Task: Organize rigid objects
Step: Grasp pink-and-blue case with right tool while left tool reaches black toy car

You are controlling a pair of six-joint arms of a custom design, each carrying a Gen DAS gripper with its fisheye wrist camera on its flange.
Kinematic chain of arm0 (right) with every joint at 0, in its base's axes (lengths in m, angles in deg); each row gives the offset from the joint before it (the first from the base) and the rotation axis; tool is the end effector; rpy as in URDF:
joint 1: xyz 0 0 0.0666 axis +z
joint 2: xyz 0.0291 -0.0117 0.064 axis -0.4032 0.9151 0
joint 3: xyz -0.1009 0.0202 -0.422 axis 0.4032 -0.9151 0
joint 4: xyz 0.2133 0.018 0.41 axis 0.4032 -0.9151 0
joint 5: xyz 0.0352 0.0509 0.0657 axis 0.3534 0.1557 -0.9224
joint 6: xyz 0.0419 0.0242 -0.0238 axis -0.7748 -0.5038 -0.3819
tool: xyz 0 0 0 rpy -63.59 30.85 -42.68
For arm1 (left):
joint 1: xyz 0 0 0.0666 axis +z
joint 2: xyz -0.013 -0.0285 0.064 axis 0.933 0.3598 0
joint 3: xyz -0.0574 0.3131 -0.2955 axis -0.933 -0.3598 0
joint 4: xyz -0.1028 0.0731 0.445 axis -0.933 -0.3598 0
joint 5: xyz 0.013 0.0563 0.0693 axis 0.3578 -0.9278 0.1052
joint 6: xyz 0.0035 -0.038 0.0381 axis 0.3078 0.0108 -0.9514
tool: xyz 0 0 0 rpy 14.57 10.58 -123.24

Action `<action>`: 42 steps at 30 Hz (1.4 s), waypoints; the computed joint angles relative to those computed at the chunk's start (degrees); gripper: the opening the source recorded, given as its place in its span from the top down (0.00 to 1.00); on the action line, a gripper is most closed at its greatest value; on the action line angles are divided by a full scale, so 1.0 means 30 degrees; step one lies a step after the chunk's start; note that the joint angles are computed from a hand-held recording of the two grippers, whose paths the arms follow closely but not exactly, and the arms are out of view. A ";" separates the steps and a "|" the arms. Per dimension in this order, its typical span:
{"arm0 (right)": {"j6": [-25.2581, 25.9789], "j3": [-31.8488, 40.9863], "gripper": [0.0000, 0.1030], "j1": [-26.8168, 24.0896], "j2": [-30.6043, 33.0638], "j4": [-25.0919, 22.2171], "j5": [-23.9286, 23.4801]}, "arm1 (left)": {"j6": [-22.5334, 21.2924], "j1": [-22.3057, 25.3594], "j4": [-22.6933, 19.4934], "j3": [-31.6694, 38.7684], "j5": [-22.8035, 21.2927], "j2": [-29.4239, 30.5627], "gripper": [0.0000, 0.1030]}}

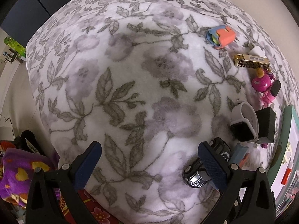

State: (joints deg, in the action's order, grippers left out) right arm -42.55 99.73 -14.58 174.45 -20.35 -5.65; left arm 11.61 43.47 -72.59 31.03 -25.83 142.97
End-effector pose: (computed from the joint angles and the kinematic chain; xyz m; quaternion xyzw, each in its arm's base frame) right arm 0.5380 0.0955 0.3680 -0.1838 0.9634 0.1208 0.1533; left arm 0.4973 -0.2311 0.3771 -0.3643 0.9279 0.0435 0.0656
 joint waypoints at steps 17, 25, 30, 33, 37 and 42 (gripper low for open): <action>0.1395 -0.0309 0.19 0.0333 -0.0171 0.0613 0.2341 | -0.0804 -0.0083 0.0600 0.0338 0.0618 0.0155 0.00; 0.0647 -0.0090 0.40 0.0418 0.0010 0.1167 0.2378 | -0.0862 -0.0135 0.0894 0.0419 0.0973 0.0218 0.00; -0.0032 0.0056 0.51 -0.0087 0.0130 0.1120 0.1503 | -0.1188 -0.0127 0.1543 0.0445 0.1674 0.0136 0.00; -0.0282 0.0124 0.56 -0.0249 0.0192 0.1037 0.1313 | -0.1455 -0.0312 0.1707 0.0652 0.1491 0.0213 0.00; -0.0505 0.0153 0.56 -0.0708 0.0125 0.0532 0.0779 | -0.1850 -0.0600 0.1603 0.1292 0.1492 0.0636 0.00; -0.0456 0.0019 0.56 -0.1188 -0.0171 -0.0086 0.0676 | -0.2501 -0.1006 0.0969 0.2238 0.1223 0.1402 0.00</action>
State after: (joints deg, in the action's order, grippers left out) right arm -43.92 99.79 -18.15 173.94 -20.60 -3.62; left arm 4.11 40.45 -69.69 37.74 -22.17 147.17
